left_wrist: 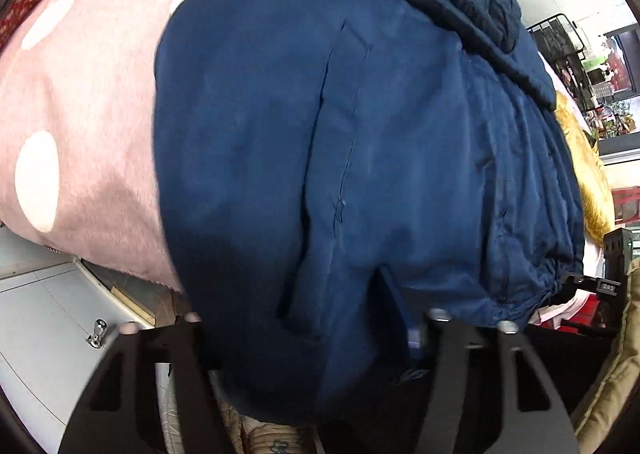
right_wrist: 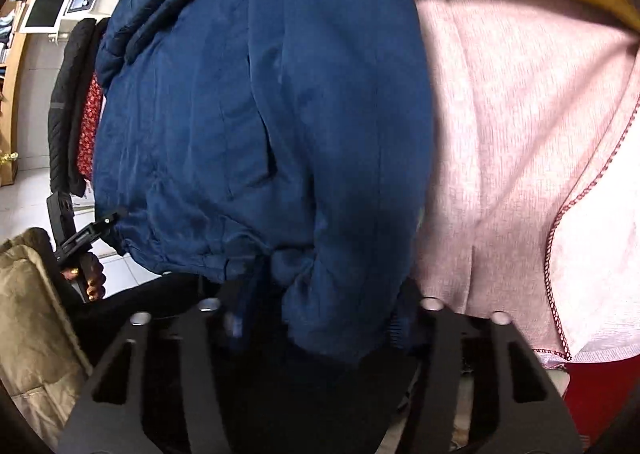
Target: Fold large clothes
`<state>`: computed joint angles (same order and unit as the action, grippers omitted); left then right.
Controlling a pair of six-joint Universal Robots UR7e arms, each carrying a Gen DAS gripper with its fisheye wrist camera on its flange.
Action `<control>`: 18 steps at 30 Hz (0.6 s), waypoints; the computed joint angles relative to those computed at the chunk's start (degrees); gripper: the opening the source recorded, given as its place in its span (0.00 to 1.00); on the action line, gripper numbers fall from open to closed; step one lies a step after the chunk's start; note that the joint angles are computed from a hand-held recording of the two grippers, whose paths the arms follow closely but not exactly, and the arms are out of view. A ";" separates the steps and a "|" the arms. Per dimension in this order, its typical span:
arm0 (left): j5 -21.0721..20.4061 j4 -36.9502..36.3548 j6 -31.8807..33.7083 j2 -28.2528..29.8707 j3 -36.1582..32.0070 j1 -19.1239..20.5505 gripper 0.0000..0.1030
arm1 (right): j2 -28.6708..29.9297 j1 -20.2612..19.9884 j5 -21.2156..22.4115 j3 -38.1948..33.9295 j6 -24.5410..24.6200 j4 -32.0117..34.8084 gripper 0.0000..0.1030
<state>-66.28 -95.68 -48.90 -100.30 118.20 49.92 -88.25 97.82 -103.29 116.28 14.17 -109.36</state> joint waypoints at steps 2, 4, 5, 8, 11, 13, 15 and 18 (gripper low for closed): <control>-0.04 0.34 0.02 -0.20 -1.00 -0.10 0.30 | 0.37 0.70 0.41 -1.25 -0.14 0.04 0.29; 0.22 -0.65 0.11 -0.58 -2.30 -0.48 0.24 | 1.69 2.18 0.74 -3.20 -1.24 -0.71 0.26; 0.69 -1.13 0.23 -0.44 -3.05 -0.87 0.23 | 2.07 2.72 1.25 -4.13 -1.45 -1.28 0.25; 3.54 -2.42 2.52 2.15 -7.09 -1.95 0.21 | 4.72 4.44 1.88 -7.80 -2.76 -5.64 0.23; 7.43 -5.15 7.03 7.27 -12.88 -1.28 0.21 | 8.07 4.73 2.77 -12.00 -3.12 -11.18 0.23; 8.69 -7.90 10.19 11.01 -16.74 0.35 0.21 | 11.38 4.45 2.72 -16.13 -3.78 -13.75 0.23; 9.63 -9.80 13.20 14.57 -21.07 2.29 0.21 | 14.21 3.90 3.43 -19.84 -3.85 -15.51 0.23; 10.01 -11.43 18.48 20.68 -29.30 5.29 0.21 | 18.46 2.70 7.17 -25.91 -2.61 -18.48 0.23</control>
